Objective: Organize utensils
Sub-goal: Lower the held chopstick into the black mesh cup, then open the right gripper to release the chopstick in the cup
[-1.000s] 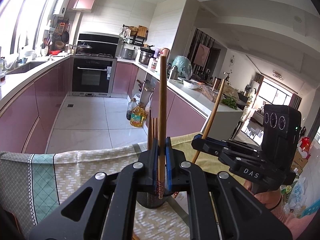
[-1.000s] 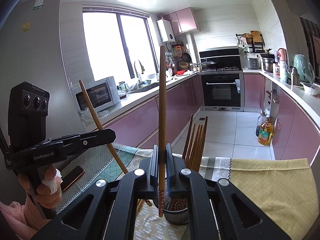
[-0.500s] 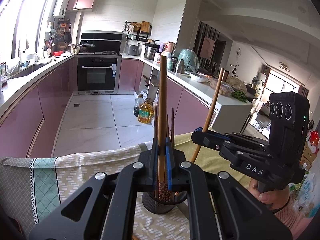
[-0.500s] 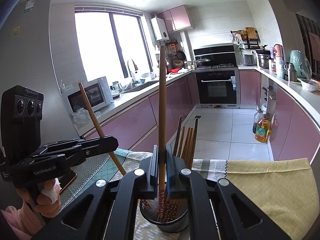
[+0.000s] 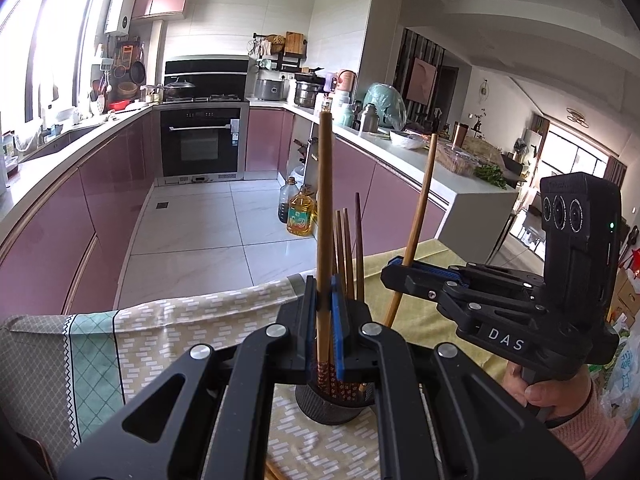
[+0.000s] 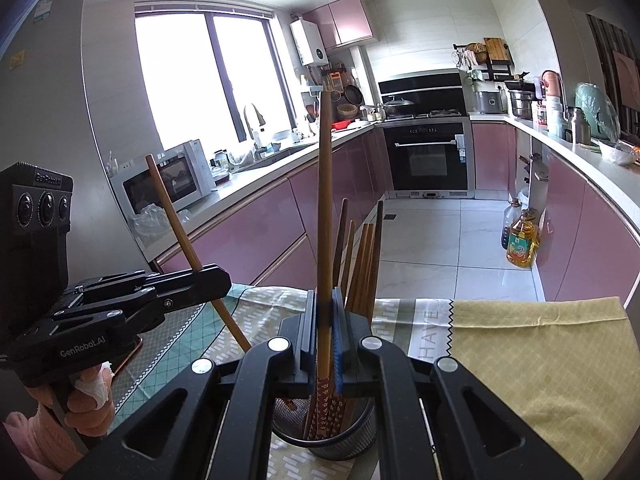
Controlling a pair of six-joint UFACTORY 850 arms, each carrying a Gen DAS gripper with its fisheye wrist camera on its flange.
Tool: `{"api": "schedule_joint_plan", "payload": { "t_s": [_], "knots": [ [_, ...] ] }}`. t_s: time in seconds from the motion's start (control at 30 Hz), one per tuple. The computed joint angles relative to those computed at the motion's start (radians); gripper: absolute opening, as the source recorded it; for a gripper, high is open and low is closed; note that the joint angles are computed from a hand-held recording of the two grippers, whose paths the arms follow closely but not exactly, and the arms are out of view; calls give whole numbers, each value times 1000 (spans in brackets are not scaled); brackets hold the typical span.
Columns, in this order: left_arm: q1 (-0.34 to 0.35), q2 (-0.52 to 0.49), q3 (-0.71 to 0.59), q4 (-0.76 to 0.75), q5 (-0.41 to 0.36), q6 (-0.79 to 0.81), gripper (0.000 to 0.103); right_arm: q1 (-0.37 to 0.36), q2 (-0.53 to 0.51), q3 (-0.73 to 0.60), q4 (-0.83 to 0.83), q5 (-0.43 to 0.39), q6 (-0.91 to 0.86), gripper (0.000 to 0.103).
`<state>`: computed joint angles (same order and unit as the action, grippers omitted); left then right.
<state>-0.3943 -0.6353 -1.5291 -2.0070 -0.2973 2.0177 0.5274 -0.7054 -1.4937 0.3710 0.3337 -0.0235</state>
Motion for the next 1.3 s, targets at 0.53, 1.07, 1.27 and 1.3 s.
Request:
{"api": "schedule_joint_plan", "payload": {
  "t_s": [0.53,1.07,1.27,1.3],
  "knots": [
    [-13,-36,-43,63,48,-58,7,-4,-23,-19,0,-28,10,6],
    [-20,-101,-132,470,82,-419,8,-9,-62,-53,-25,-79,45,6],
    [-24,-143,-208,815,61,-739,8,-18,-76,-67,-26,-108,63,6],
    [-23,-156,-229,879,42,-799,8,-20,-77,-69,-22,-111,64,6]
  ]
}}
